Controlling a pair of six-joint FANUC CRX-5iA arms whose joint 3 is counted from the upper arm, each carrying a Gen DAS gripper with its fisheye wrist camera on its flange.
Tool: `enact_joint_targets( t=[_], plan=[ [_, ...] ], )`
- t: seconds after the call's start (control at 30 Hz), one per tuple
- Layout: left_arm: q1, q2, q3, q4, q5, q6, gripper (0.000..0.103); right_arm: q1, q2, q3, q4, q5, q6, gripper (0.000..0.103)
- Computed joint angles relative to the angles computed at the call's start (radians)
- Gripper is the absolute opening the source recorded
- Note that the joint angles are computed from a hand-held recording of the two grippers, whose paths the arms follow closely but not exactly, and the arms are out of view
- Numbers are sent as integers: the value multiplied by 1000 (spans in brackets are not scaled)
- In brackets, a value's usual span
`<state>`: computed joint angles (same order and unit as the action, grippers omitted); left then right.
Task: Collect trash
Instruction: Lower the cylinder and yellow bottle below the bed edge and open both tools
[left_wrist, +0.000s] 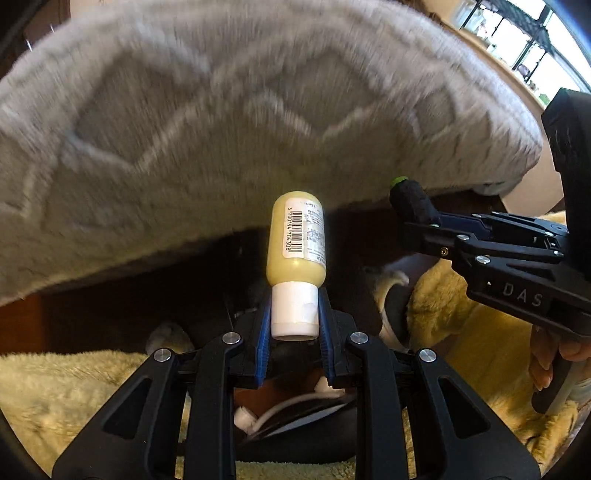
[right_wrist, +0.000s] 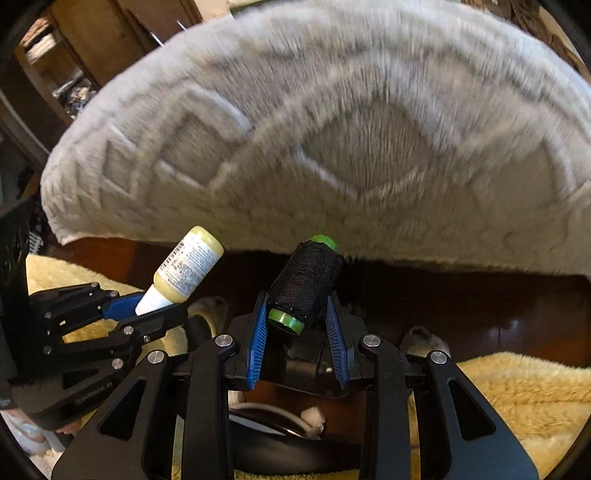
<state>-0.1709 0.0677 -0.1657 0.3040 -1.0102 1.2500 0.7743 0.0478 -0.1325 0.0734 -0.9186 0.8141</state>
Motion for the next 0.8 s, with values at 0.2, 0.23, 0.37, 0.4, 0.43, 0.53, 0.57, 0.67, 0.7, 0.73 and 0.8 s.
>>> enact_joint_targets(
  t=[0.2,0.23,0.37,0.4,0.43,0.53,0.57,0.67,0.7,0.73,0.8],
  plan=[
    [-6,66,21,-12,-39,31,21,-20,50,26,-66,-30,37,32],
    [-9,75,26,-15,-41,35,21,-22,58,34,-74,-33,41,32],
    [-21,94,42,-21,-48,46,21,-29,88,59,-93,-43,49,32],
    [-22,99,45,-16,-50,43,21,-31,91,59,-97,-43,52,33],
    [-24,103,41,-13,-45,41,22,-31,93,60,-98,-42,51,33],
    [-14,100,33,-14,-46,35,22,-44,96,64,-97,-42,56,33],
    [-13,99,31,-17,-44,38,23,-46,96,65,-98,-41,55,34],
    [-4,93,28,-19,-40,43,27,-54,95,80,-87,-55,44,41],
    [-1,91,28,-19,-40,43,29,-56,94,80,-87,-55,43,43],
    [1,87,27,-20,-38,45,31,-58,91,79,-84,-54,39,44],
    [7,73,19,-20,-32,44,35,-58,81,74,-73,-52,30,48]
  ],
)
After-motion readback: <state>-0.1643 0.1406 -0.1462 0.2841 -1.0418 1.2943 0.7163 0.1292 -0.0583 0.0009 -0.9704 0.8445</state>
